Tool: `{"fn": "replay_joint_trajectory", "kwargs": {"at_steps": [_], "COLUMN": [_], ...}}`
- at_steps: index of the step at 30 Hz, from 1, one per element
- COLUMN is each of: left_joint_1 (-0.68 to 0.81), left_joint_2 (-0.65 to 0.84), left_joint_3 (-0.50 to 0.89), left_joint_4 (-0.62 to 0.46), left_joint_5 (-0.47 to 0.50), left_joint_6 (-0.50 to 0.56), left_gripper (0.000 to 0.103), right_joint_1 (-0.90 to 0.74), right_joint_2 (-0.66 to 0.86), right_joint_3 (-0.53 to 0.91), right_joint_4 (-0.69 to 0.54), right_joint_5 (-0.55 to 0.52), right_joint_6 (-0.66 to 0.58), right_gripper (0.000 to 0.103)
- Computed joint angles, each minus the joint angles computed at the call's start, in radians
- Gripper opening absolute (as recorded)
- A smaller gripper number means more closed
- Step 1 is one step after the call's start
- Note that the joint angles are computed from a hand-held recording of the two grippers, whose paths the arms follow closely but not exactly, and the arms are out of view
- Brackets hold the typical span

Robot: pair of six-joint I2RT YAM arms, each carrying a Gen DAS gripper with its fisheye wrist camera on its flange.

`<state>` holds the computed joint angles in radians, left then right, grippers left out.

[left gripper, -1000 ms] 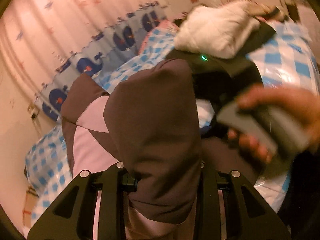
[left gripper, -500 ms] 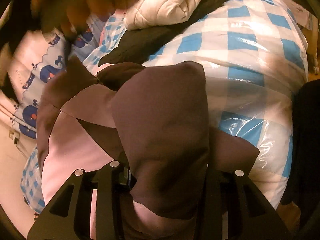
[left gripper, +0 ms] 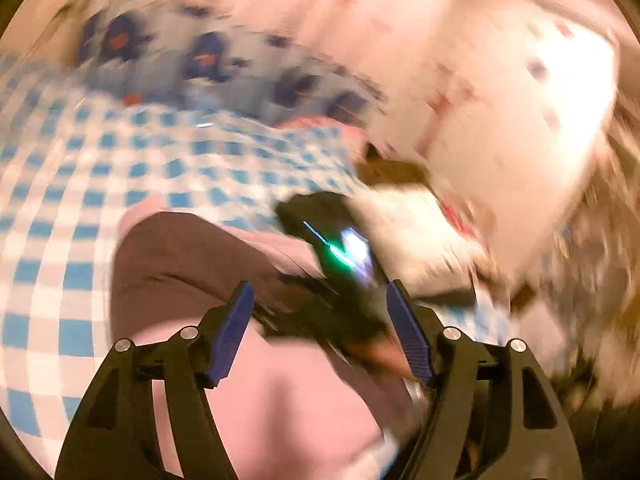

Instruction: Fold large clothes

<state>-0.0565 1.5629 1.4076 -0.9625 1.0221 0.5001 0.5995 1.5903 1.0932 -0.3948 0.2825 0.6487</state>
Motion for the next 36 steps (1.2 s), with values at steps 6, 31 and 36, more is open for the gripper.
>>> {"fn": "replay_joint_trajectory", "kwargs": {"at_steps": [6, 31, 36], "left_joint_1": [-0.125, -0.219, -0.096], "left_joint_2": [0.083, -0.008, 0.043], "left_joint_3": [-0.293, -0.403, -0.175], "left_joint_4": [0.405, 0.536, 0.283], "left_joint_5": [-0.227, -0.434, -0.124], "left_joint_6": [-0.054, -0.042, -0.124], "left_gripper": [0.057, 0.09, 0.085], "right_joint_1": [0.076, 0.354, 0.404], "right_joint_2": [-0.001, -0.039, -0.073], "right_joint_3": [-0.145, -0.073, -0.064], "right_joint_4": [0.205, -0.277, -0.315], "right_joint_5": [0.165, 0.094, 0.161], "right_joint_6": [-0.001, 0.474, 0.534], "right_gripper": [0.096, 0.097, 0.097]}}
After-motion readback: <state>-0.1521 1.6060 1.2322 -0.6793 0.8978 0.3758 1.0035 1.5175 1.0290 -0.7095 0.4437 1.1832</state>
